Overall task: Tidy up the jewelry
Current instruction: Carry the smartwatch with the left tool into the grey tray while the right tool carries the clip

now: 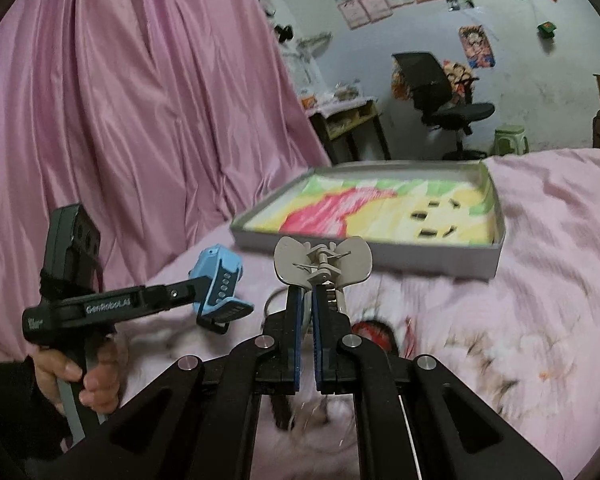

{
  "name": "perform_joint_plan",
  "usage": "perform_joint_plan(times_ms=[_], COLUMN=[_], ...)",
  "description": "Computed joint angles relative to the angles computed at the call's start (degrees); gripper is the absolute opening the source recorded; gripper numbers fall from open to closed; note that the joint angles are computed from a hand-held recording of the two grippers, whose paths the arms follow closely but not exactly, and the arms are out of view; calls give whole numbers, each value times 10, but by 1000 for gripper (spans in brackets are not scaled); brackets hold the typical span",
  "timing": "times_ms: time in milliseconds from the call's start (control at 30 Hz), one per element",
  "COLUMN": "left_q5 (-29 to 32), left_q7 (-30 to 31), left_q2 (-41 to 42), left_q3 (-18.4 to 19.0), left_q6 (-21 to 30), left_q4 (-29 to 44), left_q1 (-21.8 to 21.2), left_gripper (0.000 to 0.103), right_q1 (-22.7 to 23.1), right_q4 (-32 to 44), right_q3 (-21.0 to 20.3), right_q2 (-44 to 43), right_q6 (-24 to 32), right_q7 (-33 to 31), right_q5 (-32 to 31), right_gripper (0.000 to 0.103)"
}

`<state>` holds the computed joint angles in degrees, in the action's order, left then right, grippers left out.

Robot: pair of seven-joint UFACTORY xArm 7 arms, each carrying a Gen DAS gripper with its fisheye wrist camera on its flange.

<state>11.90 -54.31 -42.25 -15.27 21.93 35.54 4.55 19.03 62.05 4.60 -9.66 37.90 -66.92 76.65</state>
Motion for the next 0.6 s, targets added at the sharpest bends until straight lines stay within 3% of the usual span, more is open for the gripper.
perform_joint_plan(times_ms=[200, 333, 600], left_q5=[37, 90, 135], left_q7=[-26, -49, -60], left_q2=[70, 138, 243], left_q3=[-17, -34, -2], left_q6=[5, 53, 142], left_q4=[72, 142, 234], left_q1=[61, 90, 48], left_gripper=[22, 22, 22], right_q1=[-2, -6, -29], right_q4=[76, 139, 225], right_q3=[16, 37, 74], right_q2=[70, 129, 222], right_q6=[-50, -96, -123], right_q7=[10, 33, 156], right_q5=[43, 23, -101], right_gripper=[5, 5, 5])
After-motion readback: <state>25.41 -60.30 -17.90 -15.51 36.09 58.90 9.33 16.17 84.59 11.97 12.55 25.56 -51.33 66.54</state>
